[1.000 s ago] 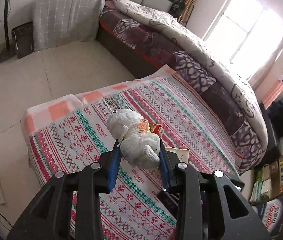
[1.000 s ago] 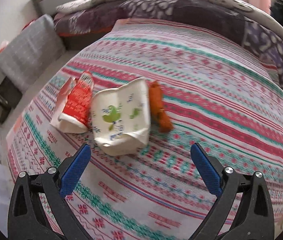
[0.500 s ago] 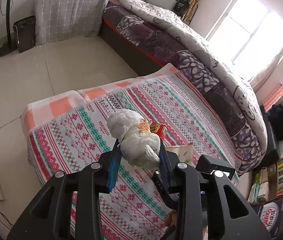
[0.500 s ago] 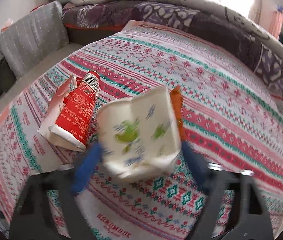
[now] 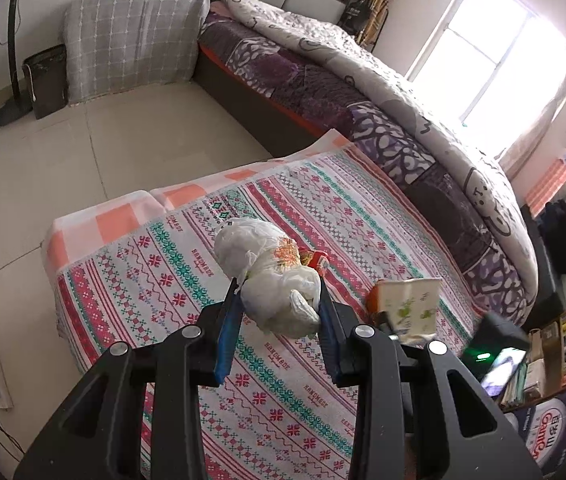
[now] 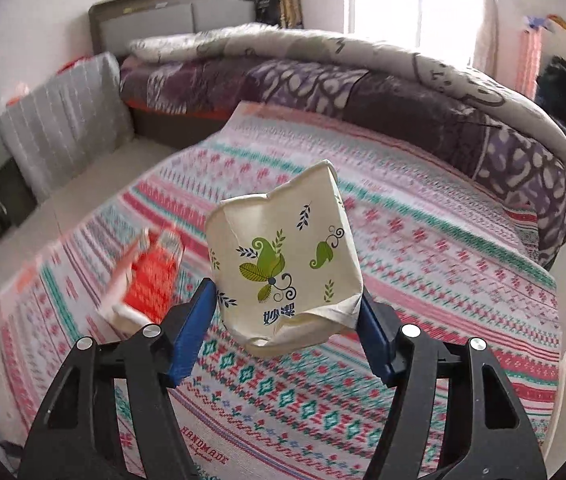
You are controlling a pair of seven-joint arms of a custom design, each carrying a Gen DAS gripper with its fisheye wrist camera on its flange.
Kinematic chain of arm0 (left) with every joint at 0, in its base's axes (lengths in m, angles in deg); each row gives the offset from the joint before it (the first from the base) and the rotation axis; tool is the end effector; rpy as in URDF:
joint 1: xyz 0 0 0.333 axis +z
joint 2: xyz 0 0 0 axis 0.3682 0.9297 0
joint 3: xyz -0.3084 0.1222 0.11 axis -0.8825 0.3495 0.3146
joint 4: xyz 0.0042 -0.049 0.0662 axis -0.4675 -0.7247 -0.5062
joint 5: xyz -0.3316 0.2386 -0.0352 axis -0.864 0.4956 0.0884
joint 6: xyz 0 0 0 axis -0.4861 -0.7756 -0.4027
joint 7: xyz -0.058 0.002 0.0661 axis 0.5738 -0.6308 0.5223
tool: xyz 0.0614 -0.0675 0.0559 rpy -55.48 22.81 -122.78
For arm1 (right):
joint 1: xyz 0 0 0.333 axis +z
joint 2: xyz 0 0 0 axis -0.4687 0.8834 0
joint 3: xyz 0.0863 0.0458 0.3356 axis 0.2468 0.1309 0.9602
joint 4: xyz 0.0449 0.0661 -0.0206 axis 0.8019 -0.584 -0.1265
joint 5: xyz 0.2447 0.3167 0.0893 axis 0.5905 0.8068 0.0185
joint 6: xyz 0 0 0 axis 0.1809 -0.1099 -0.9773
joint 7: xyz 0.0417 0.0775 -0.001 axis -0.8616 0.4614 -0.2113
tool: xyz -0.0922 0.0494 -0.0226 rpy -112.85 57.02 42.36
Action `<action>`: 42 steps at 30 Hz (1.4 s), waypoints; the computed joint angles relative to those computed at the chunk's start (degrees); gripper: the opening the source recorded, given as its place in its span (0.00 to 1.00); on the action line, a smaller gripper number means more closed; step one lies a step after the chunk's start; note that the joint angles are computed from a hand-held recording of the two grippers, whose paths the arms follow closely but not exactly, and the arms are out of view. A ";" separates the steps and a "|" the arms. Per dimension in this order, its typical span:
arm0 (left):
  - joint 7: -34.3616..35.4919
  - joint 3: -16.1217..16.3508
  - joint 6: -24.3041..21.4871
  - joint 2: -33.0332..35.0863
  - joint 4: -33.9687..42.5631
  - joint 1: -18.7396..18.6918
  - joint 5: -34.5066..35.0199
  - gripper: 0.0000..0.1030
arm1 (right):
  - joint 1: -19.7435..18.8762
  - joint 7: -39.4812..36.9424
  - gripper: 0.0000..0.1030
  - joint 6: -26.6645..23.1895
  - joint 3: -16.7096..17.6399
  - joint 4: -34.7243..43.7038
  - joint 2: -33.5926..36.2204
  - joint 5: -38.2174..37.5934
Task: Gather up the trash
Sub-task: 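Carry the green-printed paper bag over the white bin and open the right tool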
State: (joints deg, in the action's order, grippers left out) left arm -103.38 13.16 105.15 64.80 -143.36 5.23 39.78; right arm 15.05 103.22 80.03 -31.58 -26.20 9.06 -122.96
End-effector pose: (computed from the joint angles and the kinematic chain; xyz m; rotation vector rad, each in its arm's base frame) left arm 0.4408 -0.3300 0.4857 -2.3196 1.2082 -0.8328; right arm 0.5351 0.4841 0.3941 -1.9031 1.5071 -0.5853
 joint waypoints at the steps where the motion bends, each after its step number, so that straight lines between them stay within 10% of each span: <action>1: 0.18 -0.10 -0.19 0.28 0.35 -0.07 0.11 0.34 | -0.06 1.13 0.62 0.70 -0.47 -0.77 -0.91 -0.27; 21: 4.21 0.81 -3.54 10.04 11.30 -7.31 4.08 0.34 | -10.03 20.75 0.63 1.84 2.91 -18.08 -17.08 -11.46; 42: 17.52 5.35 -5.83 26.91 30.11 -20.75 2.25 0.34 | -26.88 20.87 0.63 -0.60 10.80 -35.78 -31.80 -5.40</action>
State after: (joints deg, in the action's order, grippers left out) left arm -85.85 18.52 99.32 91.72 -113.25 -15.53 42.03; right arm -11.84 124.09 79.43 -20.78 -61.98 -22.74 -128.36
